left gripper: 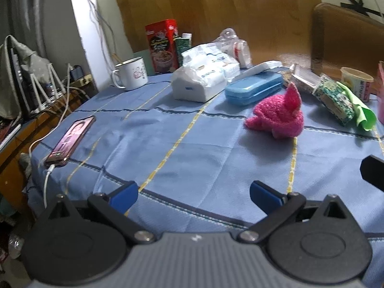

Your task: Organize soft objects

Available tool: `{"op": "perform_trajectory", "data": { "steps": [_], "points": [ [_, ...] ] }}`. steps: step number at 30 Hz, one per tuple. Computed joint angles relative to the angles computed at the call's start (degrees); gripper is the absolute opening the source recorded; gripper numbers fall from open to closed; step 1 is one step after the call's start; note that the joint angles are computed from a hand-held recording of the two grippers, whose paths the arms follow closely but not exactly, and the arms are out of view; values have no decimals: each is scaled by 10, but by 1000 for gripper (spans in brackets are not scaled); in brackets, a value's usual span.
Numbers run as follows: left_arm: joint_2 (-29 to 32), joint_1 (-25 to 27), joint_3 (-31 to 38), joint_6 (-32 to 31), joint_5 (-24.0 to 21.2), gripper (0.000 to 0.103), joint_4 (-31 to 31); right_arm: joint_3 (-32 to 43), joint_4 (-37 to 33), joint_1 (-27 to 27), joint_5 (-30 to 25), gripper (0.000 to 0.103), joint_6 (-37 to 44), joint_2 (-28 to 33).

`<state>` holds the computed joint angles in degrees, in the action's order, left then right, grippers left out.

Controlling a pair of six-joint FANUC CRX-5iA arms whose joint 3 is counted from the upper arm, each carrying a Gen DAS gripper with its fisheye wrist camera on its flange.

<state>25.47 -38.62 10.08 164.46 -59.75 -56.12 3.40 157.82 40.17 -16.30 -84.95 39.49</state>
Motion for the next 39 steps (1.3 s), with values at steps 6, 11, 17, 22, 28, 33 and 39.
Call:
{"op": "perform_trajectory", "data": {
  "steps": [6, 11, 17, 22, 28, 33, 39],
  "points": [
    [-14, 8, -18, -15, 39, 103, 1, -37, -182, 43, -75, 97, 165, -1],
    [-32, 21, -42, -18, 77, 103, 13, -38, -259, 69, -110, 94, 240, 4],
    [-50, 31, -70, 6, 102, 103, 10, -24, -286, 83, -112, 80, 284, 15],
    [-58, 34, -83, 30, 120, 103, 0, -14, -305, 91, -106, 71, 318, 21],
    [-55, 40, -88, 19, 145, 103, 1, -10, -310, 96, -119, 71, 331, 26],
    [-53, 50, -91, 6, 161, 103, 14, -11, -338, 105, -131, 71, 348, 30],
    [-58, 54, -99, 9, 173, 103, 15, -12, -357, 111, -140, 71, 362, 30]
  ]
}}
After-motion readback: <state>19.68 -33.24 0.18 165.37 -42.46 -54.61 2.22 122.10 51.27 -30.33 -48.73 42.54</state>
